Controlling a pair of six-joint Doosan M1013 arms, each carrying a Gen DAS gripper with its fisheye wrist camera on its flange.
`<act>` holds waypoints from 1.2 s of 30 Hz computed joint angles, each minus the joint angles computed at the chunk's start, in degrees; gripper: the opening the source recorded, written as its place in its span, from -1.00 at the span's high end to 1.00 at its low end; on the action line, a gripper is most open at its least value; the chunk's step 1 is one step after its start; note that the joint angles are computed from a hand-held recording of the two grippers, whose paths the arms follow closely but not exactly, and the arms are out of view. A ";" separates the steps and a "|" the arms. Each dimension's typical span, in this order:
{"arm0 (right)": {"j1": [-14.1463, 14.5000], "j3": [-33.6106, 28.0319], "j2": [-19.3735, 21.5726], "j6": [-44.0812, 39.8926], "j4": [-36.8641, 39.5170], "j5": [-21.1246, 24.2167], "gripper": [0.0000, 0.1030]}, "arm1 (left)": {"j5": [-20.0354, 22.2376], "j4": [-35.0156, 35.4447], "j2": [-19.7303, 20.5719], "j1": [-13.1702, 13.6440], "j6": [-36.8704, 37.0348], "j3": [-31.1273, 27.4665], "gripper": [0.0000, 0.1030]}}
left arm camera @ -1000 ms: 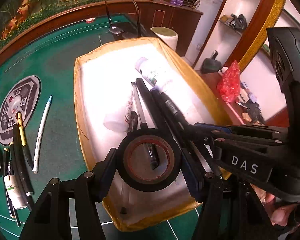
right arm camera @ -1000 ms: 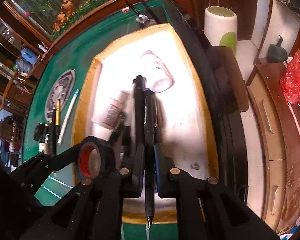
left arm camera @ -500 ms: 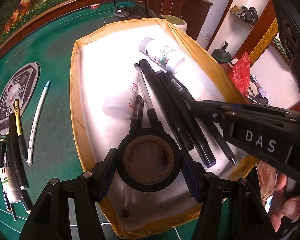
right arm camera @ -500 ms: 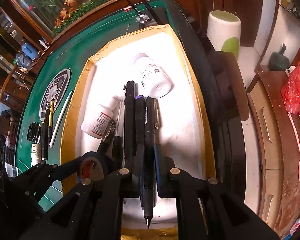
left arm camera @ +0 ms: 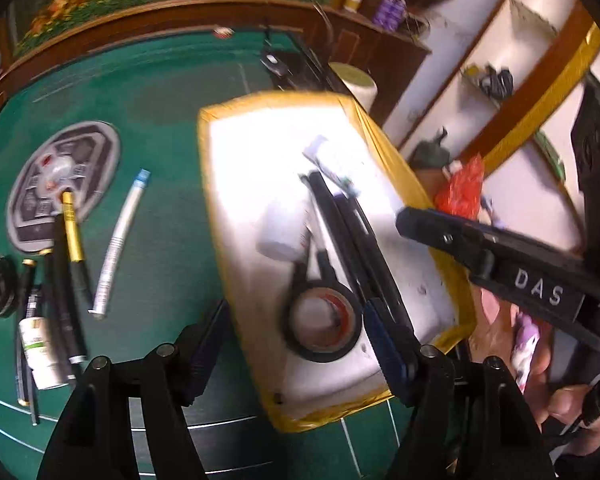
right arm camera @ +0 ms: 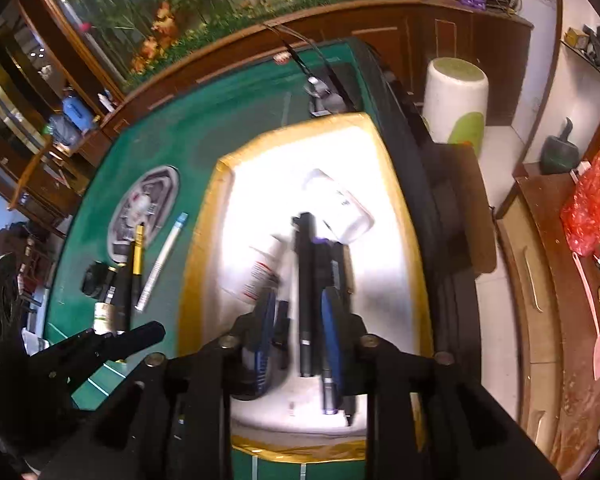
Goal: Organize rigid objects
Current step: 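Lower the tape roll and pen into the tray and open both tools, then move both tools back to the pile, left tool over the black cap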
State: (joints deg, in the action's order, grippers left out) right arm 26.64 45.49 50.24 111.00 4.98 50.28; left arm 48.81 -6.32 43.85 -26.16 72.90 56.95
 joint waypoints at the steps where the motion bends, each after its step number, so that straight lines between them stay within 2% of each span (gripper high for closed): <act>1: 0.11 -0.29 0.01 -0.72 0.62 -0.05 0.49 | -0.69 0.28 -0.58 0.20 -0.54 0.75 -0.43; 6: 0.72 -2.83 1.08 -5.08 5.17 2.04 0.35 | -3.95 1.43 -3.41 1.65 -3.56 4.61 -0.44; 12: 1.65 -5.51 2.42 -9.11 8.65 4.38 0.34 | -6.91 4.00 -6.78 3.74 -9.07 10.03 -0.44; 17: 2.30 -7.19 3.31 -10.10 9.84 5.35 0.33 | -7.32 9.30 -8.89 6.42 -17.15 13.99 -0.45; 19: 2.56 -7.79 3.67 -10.05 9.99 5.79 0.32 | -6.48 11.71 -9.19 7.54 -20.51 14.80 -0.53; 21: 2.73 -7.88 3.75 -9.88 10.19 5.87 0.29 | -5.11 13.20 -9.28 8.88 -23.03 15.27 -0.73; 22: 2.81 -7.94 3.80 -9.74 10.20 5.90 0.25 | -4.67 13.46 -9.14 9.52 -23.90 15.29 -0.75; 29: 3.45 -8.85 4.41 -7.93 9.03 6.51 0.23 | 2.50 13.36 -4.32 12.11 -24.14 10.17 -0.75; 36: 4.07 -12.09 6.26 -6.46 7.89 9.35 0.23 | 8.45 13.51 0.69 12.67 -21.19 3.79 -0.75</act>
